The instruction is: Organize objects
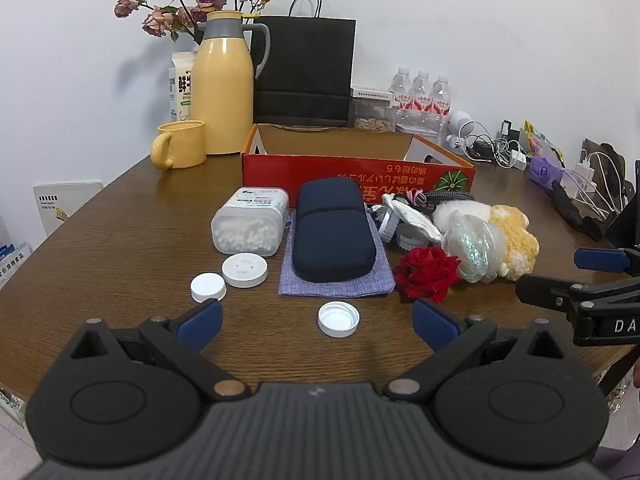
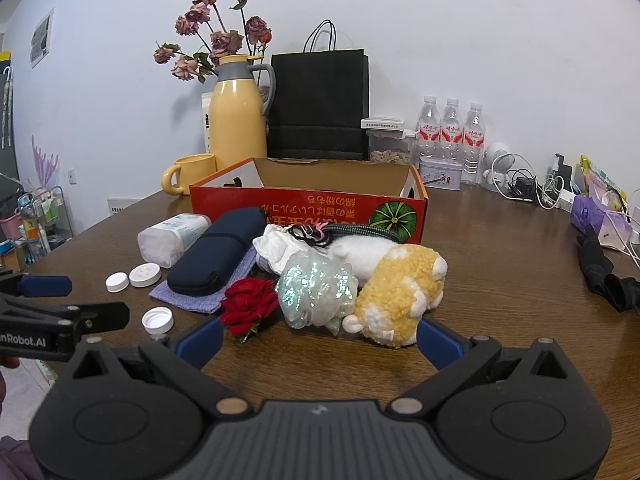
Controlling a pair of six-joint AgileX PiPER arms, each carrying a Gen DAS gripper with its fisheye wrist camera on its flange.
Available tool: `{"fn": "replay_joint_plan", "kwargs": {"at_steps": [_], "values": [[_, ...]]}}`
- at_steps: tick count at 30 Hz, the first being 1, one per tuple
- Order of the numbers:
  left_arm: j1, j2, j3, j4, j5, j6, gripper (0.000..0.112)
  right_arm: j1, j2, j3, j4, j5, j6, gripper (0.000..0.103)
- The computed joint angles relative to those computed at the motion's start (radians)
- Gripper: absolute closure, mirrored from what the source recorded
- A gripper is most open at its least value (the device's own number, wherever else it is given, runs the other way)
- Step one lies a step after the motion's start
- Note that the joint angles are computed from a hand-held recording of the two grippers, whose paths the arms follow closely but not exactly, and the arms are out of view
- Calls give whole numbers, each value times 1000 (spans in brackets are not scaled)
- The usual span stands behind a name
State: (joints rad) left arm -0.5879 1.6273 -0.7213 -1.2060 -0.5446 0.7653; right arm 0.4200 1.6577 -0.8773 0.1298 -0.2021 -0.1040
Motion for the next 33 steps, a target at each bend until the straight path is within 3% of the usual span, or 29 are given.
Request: {"fn": "replay_joint_plan", "kwargs": {"at_steps": [33], "values": [[-1, 4, 10, 16, 1, -20, 9, 1, 1, 6, 3, -2, 6, 0]]}}
